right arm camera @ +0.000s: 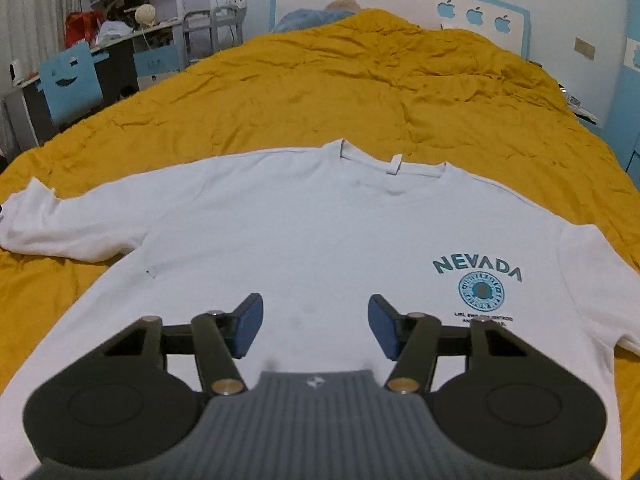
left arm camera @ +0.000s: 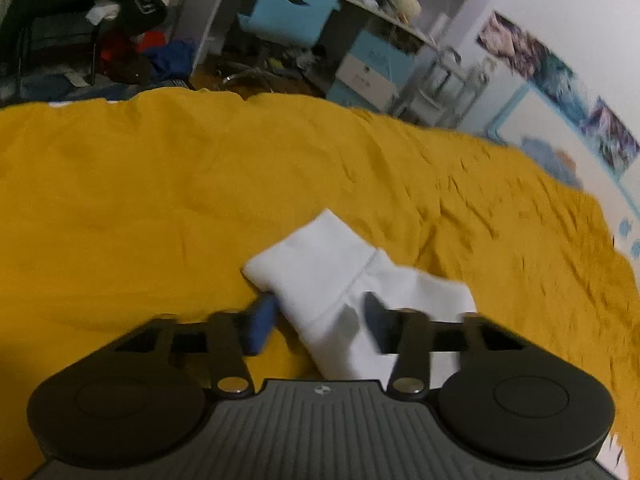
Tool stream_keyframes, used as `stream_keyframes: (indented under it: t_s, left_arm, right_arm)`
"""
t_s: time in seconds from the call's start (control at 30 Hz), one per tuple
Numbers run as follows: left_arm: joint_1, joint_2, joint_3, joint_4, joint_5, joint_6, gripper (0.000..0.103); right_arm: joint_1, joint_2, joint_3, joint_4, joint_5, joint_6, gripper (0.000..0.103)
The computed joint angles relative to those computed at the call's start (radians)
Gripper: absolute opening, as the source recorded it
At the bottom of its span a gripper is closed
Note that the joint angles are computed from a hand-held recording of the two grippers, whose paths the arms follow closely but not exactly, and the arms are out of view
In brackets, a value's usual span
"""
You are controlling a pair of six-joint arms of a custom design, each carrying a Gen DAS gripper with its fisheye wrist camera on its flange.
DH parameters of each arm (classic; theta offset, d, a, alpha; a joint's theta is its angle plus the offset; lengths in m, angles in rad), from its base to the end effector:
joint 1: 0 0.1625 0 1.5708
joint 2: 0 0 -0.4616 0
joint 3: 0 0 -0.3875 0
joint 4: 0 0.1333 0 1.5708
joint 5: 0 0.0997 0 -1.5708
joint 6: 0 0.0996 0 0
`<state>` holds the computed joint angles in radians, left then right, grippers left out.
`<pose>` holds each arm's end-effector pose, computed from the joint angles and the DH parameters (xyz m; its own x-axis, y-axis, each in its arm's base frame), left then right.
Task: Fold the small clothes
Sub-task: 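Grasp a sweatshirt sleeve cuff with the left gripper and lift it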
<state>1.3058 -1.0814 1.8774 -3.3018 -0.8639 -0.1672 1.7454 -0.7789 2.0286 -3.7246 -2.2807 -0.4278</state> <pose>0.0318 -0.6388 0.3283 -0.8844 -0.3963 -0.2464 0.0084 0.5143 -0.8576 0.1667 -0.5513 0.1507 -0.7160 0.0864 0.6928 -0.4445 0.7087 -0.5478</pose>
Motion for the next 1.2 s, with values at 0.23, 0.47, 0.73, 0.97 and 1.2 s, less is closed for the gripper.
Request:
stream_keyframes:
  t_s: [0.23, 0.47, 0.73, 0.97, 1.2]
  left_arm:
    - [-0.057, -0.027, 0.023, -0.114, -0.068, 0.142, 0.015]
    - [-0.291, -0.005, -0.052, -0.167, -0.030, 0.380, 0.015]
    - [-0.514, 0.143, -0.146, -0.163, -0.094, 0.514, 0.015]
    - [-0.589, 0.256, -0.107, -0.048, -0.249, 0.342, 0.015]
    - [-0.576, 0.388, -0.077, 0.112, -0.340, 0.221, 0.015]
  right_arm:
    - [-0.006, -0.013, 0.028, -0.020, -0.011, 0.003, 0.054]
    - [-0.021, -0.085, 0.103, -0.073, 0.006, 0.018, 0.051]
    - [-0.046, -0.218, 0.187, -0.073, 0.111, 0.005, 0.051]
    - [-0.089, -0.309, 0.244, -0.089, 0.102, 0.000, 0.043]
    - [-0.182, -0.374, 0.298, -0.113, 0.102, 0.044, 0.037]
